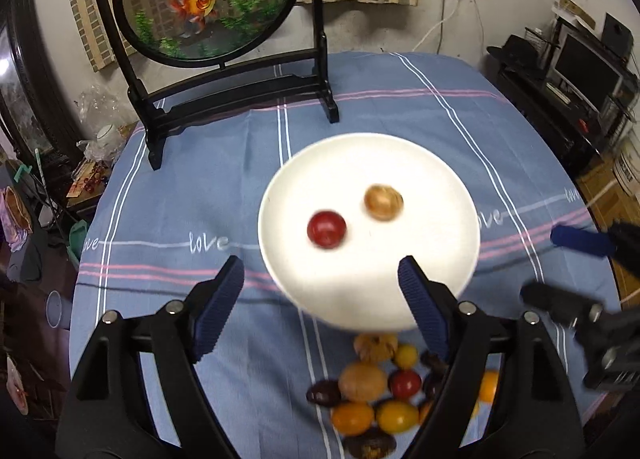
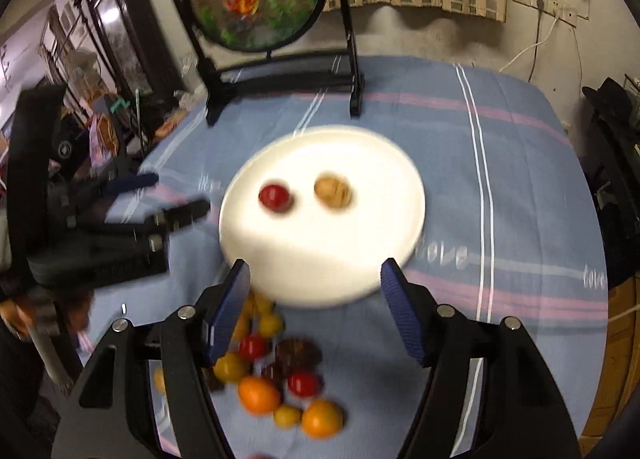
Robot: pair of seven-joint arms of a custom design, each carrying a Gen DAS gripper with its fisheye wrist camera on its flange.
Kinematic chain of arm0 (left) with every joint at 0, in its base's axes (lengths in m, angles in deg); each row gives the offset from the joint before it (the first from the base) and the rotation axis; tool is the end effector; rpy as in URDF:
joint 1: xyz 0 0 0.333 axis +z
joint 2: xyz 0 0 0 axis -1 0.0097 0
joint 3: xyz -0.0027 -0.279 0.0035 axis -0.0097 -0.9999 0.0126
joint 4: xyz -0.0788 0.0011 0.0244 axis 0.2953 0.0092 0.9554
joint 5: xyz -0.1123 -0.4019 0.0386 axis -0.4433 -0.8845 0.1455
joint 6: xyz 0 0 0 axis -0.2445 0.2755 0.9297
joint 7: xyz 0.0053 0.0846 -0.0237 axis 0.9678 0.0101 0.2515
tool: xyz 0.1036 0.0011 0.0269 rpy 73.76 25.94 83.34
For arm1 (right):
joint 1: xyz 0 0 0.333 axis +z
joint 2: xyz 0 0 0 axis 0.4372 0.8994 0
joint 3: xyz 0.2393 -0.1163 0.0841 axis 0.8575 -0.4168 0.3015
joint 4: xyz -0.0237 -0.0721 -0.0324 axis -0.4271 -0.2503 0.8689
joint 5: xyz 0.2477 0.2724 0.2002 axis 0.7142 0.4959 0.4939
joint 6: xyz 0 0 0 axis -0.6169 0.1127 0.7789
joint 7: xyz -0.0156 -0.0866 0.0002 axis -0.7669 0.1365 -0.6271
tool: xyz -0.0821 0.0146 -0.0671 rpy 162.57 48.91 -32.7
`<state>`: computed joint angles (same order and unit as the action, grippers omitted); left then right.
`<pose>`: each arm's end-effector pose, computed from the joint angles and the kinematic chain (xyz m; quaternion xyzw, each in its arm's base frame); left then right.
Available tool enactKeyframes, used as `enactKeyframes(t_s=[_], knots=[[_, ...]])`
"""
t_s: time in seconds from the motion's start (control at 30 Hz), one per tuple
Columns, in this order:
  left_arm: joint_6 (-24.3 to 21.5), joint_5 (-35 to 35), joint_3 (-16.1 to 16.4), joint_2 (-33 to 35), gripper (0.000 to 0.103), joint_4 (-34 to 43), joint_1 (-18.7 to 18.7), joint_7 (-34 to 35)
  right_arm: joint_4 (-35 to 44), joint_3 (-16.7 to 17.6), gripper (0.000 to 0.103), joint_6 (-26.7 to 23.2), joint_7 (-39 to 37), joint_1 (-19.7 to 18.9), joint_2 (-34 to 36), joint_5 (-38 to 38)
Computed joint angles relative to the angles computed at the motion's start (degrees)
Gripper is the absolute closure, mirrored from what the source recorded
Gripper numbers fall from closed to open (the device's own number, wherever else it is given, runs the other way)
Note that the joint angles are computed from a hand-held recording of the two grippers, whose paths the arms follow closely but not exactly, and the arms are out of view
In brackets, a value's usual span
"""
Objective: Organize fruits
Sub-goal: 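Grasp a yellow potato with the left tool while the right grasps a red apple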
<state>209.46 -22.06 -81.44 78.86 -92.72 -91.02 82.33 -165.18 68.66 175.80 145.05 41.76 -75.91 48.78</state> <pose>0.5687 -0.1074 0.5224 -0.6723 0.6745 -0.1930 0.2361 0.5816 0.2016 0.5445 -0.8002 0.5024 -0.0714 0.3196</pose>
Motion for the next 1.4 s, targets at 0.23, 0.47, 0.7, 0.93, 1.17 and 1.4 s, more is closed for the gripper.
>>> enactKeyframes(t_s=[0.23,0.47,0.7,0.93,1.17,1.4], knots=[[-0.5,-1.6,-0.4,-5.6,0.022,-5.8,-0.9,1.2,-11.0,-0.7,0.035,-0.6,-0.7,0.9,-8.2,-0.2],[0.5,-4.2,0.8,-12.5,0.019,-12.9,-0.6,3.2,-20.2,-2.1,0.035,-0.9,-2.6,2.1,-16.3,-0.3],[-3.0,-7.7,2.8,-23.5,0.019,-25.5,-0.8,9.4,-30.1,-2.9,0.035,-7.3,-7.9,4.3,-24.8,-2.3],[-8.8,-14.3,5.3,-32.2,0.019,-34.5,-2.0,13.7,-37.5,-1.8,0.035,-6.7,-7.8,3.0,-30.1,-8.5],[-10.2,-16.2,5.4,-35.0,0.019,-37.8,-2.5,19.6,-37.5,-3.2,0.035,-2.8,-13.4,4.3,-26.0,-10.6],[-8.1,-18.9,4.4,-30.9,0.019,-36.6,-4.4,21.1,-32.3,-3.1,0.062,-6.4,-16.0,5.0,-20.7,-8.3]])
